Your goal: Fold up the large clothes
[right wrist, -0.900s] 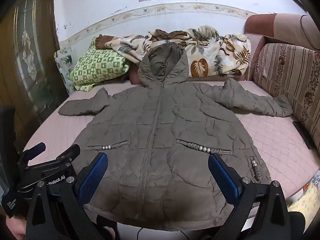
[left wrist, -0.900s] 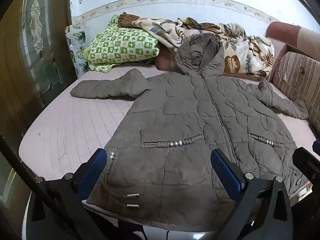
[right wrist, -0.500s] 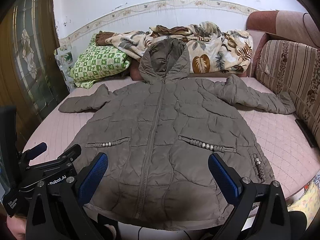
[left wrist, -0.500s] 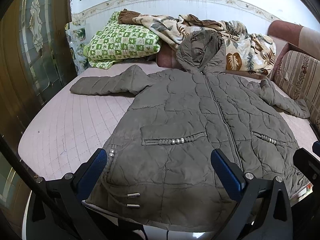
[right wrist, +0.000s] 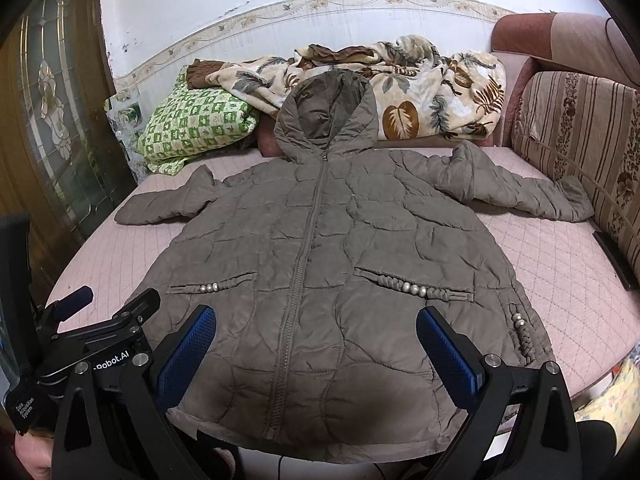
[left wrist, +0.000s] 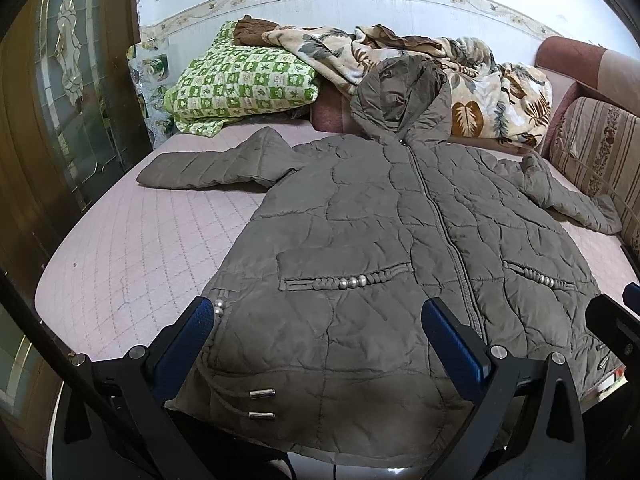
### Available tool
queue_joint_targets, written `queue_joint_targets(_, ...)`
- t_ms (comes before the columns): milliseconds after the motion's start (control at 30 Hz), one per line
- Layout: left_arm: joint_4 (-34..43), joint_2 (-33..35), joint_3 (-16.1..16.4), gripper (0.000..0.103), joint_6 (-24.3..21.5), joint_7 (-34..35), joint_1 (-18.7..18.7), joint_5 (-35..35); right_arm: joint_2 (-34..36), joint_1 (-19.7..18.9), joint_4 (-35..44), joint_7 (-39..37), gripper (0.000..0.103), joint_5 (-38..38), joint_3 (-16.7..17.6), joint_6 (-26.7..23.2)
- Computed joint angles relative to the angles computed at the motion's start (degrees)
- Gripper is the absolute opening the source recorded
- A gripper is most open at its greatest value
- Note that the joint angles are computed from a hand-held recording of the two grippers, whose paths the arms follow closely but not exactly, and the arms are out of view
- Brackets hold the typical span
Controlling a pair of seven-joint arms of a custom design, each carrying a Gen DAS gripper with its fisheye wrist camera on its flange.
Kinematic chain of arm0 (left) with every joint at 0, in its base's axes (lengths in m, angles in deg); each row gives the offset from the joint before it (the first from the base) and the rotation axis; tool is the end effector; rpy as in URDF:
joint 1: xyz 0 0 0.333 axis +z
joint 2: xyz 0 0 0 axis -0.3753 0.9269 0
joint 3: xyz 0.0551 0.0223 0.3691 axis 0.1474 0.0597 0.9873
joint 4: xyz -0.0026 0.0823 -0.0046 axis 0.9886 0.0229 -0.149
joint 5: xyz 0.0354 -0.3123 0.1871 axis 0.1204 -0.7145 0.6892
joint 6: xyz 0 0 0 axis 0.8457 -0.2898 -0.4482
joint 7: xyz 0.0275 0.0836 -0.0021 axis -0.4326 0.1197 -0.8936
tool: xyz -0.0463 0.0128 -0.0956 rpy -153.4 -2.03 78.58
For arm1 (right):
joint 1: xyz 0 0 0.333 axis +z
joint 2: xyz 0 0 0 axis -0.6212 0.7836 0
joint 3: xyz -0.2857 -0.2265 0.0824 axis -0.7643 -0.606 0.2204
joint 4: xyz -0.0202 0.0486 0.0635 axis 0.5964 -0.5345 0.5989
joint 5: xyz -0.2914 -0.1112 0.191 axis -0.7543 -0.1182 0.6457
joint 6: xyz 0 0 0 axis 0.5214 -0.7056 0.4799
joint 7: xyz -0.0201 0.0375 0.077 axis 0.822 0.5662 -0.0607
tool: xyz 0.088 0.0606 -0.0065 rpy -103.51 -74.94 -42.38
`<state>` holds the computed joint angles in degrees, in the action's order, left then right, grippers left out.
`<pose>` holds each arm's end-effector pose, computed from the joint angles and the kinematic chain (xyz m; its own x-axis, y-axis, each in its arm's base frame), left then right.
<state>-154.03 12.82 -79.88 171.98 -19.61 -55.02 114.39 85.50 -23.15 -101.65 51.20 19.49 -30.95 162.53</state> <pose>0.5048 -0.4244 0.4198 0.2237 -0.9745 0.0196 -0.4455 -0.1201 -0.8872 0.4993 0.1845 0.4527 0.2380 -0.9599 -0.1479 -0.5472 -0.0067 -0.8370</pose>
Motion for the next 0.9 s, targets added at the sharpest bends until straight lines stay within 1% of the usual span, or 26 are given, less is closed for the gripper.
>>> queue_joint_targets(33, 0.09, 0.16, 0.23, 0.103, -0.53, -0.7, -0.29, 1.11, -0.09, -0.19, 0.12, 0.61, 0.102, 0.03, 0.13, -0.59)
queue_joint_targets(67, 0.12, 0.19, 0.29, 0.103, -1.05, -0.85, -0.46, 1.59, -0.1, 1.14, 0.47, -2.22, 0.102, 2.89, -0.8, -1.53)
queue_joint_targets(133, 0.5, 0.24, -0.07, 0.103, -0.46, 0.99, -0.03, -0.23, 0.16, -0.13, 0.58, -0.28, 0.102, 0.91, -0.14, -1.57)
queue_joint_targets(167, 0.64, 0.15, -0.31, 0.103, -0.05, 2.21, 0.21, -1.76, 0.54, -2.3, 0.5, 2.26, 0.102, -2.73, 1.08, -0.65)
queue_joint_targets(233, 0.88, 0.12, -0.26, 0.103, 0.3, 2.71, 0.24, -2.77, 1.04, -4.66, 0.58, 5.74, 0.102, -7.2, 2.24, 0.21)
queue_joint_targets(367, 1.5, 0.33, -0.19, 0.103, 1.8, 3.63, 0.41, -4.84, 1.71, -4.92, 1.03, 6.69, 0.102, -8.93, 1.83, 0.46)
queue_joint_targets(533, 2.99, 1.27, 0.41, 0.103, 2.23, 6.79, 0.02, -6.72, 2.46, -7.76, 1.85, 11.19, 0.102, -13.78, 2.87, 0.39)
queue_joint_targets(600, 3.55, 1.62, 0.78, 0.103, 1.96, 7.83, -0.22, -7.01, 2.82, -8.54, 2.29, 12.4, 0.102, -14.89, 3.0, 0.04)
queue_joint_targets(667, 4.35, 2.13, 1.03, 0.103, 2.68, 8.91, -0.09, -7.38, 3.15, -9.37, 2.8, 13.59, 0.102, -15.83, 3.2, -0.36)
queue_joint_targets(800, 6.46, 3.2, 1.86, 0.103, 3.28, 10.24, -0.24, -7.31, 4.2, -12.84, 4.18, 17.44, 0.102, -19.37, 4.36, -0.44)
queue_joint_targets(900, 10.67, 5.05, 2.83, 0.103, 4.33, 13.85, 0.28, -7.8, 4.99, -17.4, 6.04, 22.08, 0.102, -24.04, 6.31, -1.38)
